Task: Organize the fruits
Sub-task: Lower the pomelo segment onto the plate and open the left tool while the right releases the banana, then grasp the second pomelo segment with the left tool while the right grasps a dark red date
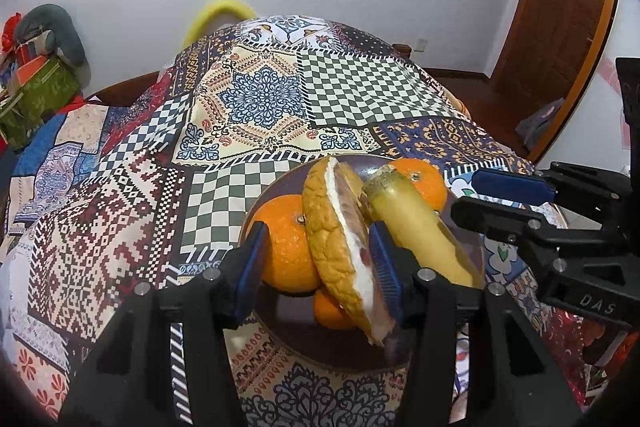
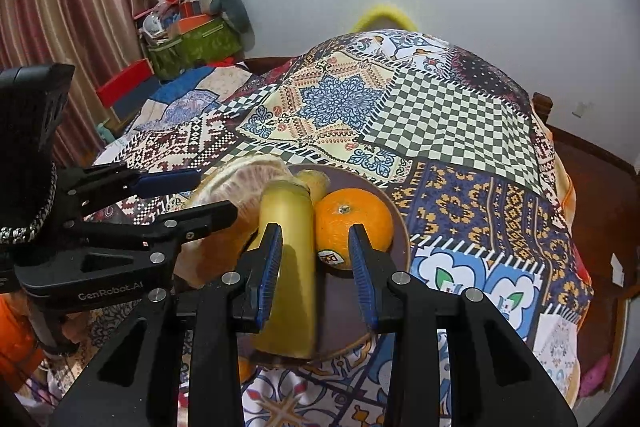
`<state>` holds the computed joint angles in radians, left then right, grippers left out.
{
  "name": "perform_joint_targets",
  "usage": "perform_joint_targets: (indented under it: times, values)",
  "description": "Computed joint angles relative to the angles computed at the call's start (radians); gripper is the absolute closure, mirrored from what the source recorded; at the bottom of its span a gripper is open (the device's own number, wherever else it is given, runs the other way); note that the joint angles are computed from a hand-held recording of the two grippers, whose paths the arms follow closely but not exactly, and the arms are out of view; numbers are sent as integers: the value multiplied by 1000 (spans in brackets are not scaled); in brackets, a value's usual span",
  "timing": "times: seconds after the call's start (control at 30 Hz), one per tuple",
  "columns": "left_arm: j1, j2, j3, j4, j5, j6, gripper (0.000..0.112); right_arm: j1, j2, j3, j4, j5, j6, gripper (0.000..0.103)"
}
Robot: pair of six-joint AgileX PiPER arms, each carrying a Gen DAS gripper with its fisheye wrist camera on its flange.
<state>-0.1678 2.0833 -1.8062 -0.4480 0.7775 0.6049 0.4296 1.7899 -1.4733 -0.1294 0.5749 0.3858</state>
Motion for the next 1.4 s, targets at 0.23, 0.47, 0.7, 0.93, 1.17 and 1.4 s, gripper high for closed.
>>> perform_joint_targets:
  times: [0.23, 0.47, 0.7, 0.93, 1.17, 1.4]
  values:
    - [16, -113, 106, -16, -24, 31, 61, 45, -63, 25, -95, 29, 104, 72]
    - [42, -251, 224, -42, -24, 64, 61, 112, -146, 68, -231, 75, 270, 72]
    - [78, -377, 359, -78, -17, 118, 61, 185, -224, 122, -313, 133, 389, 70]
    - [111, -470, 487, -95, -1, 147, 60, 265, -294, 209, -385, 164, 517, 69]
    - [144, -532, 598, -140, 1, 205, 61, 348, -341, 300, -449, 189, 653, 69]
    - [150, -568, 689, -136, -34, 246, 60, 407, -350, 383, -486, 206, 740, 69]
